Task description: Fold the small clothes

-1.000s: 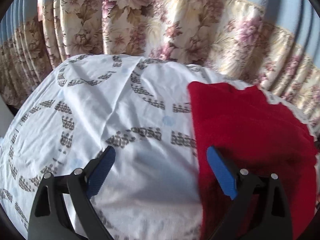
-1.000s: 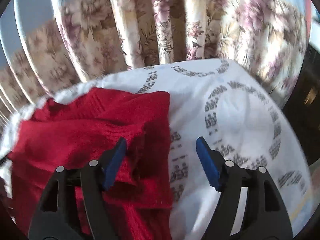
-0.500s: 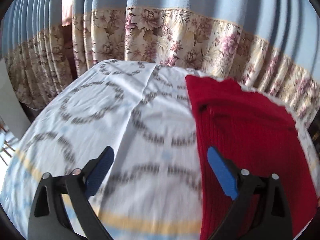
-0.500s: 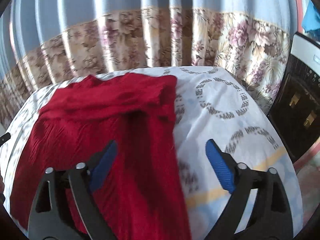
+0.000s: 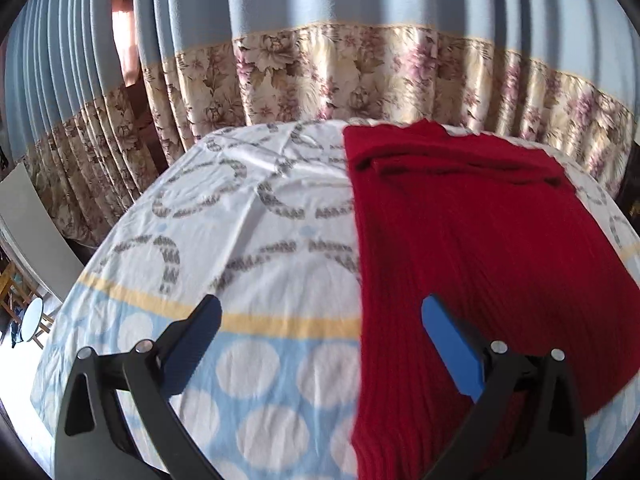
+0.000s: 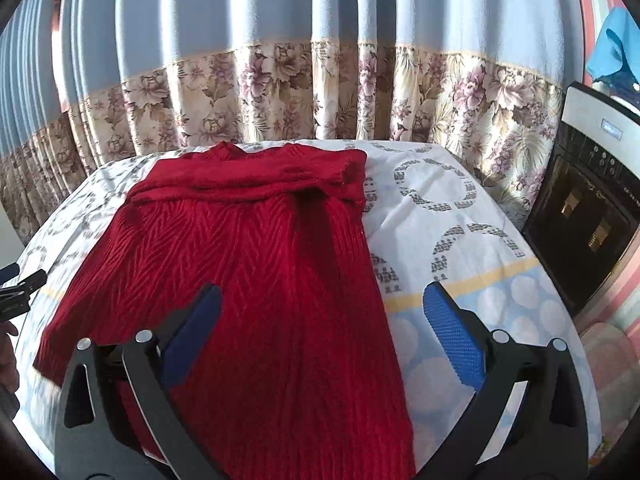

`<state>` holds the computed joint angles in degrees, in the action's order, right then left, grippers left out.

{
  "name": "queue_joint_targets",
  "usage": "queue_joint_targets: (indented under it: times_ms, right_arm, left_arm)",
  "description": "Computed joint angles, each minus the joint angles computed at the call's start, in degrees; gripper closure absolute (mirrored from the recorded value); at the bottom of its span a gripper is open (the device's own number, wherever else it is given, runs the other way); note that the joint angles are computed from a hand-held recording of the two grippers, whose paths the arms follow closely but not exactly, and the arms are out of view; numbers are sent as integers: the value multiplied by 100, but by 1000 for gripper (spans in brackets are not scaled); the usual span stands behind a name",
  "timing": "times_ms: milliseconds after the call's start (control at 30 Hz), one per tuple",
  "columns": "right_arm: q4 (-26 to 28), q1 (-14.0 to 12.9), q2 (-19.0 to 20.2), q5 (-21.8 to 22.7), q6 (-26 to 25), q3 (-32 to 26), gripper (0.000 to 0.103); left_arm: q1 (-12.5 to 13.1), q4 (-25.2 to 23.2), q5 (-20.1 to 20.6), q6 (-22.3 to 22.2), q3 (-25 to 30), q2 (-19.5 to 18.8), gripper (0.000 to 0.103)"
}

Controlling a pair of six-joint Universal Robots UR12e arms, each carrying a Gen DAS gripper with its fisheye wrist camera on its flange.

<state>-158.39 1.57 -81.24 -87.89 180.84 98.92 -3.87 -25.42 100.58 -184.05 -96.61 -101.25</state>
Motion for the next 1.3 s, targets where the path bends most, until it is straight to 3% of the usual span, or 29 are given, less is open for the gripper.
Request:
queue_joint_targets:
  times_ms: [267,567,967,1100,1300]
  right_arm:
    - [-261,-208,-405,221,311,668,3]
    - [-214,-291,-653,254,65,1134,3]
    - [-132,-365,-564,435,252,1157,3]
    - [-141,-380,-485,509,296,1124,3]
    - [-12,-476,-419,771,306,1033,3]
  left_arm:
    - [-64,293,133,-38,-565,309,3]
    - [-11,498,-30,-179,-879,468,3]
    - [21,-24,-510,-88,-849,513,3]
    - [29,-338,-916,-207,-713,430,3]
    - [-209,-719,-831,-74,-441,237,11]
